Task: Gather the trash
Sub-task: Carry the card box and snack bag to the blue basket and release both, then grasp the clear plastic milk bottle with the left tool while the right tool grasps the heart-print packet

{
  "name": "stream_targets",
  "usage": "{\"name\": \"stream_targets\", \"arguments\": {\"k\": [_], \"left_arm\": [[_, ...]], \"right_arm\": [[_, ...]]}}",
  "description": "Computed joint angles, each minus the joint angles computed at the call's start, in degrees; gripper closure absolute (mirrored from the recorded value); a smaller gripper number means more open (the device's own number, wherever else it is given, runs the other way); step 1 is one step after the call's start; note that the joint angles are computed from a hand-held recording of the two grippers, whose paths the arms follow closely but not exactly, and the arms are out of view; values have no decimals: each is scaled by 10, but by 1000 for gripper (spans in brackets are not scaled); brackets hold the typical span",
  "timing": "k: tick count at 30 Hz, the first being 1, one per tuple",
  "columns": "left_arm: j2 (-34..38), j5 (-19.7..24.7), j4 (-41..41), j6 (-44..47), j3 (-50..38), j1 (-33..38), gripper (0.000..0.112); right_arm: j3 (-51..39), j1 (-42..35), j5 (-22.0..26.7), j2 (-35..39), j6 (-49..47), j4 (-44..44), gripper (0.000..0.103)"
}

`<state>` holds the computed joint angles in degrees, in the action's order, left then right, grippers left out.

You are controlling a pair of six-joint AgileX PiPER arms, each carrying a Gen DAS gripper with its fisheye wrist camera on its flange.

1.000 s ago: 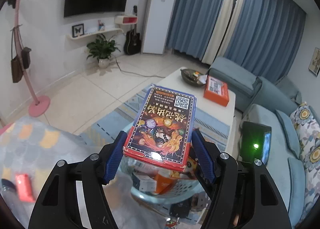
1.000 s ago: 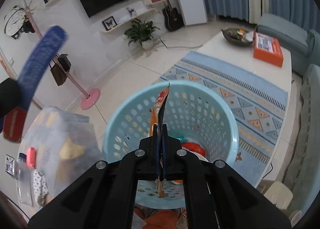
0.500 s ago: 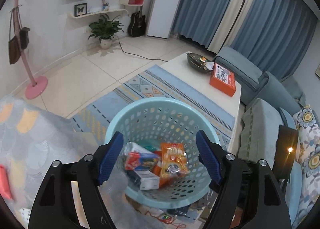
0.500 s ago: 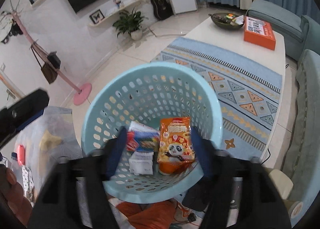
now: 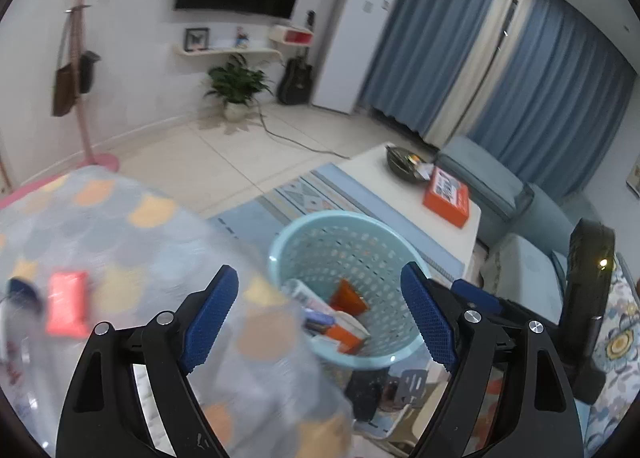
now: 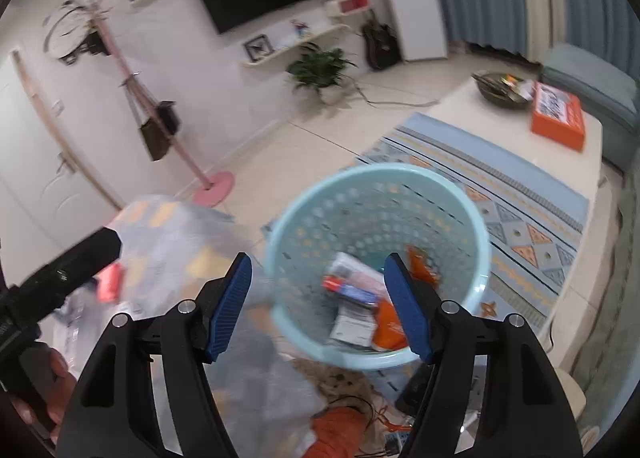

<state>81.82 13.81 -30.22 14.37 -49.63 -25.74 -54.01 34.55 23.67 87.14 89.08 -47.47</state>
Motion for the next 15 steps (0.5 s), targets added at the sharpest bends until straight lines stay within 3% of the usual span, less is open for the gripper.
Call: {"name": "stream_targets", "arguments": {"k": [7,13,15], "left_arm": [[-144,52,-76,99,84,110,31],[-236,148,-169,241,129,290,31],[-251,154,-169,259,139,337,31]], "right_arm": [[-94,114,77,27,-12,-18,33],[-187,167,102,95,-59,15,29],[-212,179,109,115,-77,28,29]]}}
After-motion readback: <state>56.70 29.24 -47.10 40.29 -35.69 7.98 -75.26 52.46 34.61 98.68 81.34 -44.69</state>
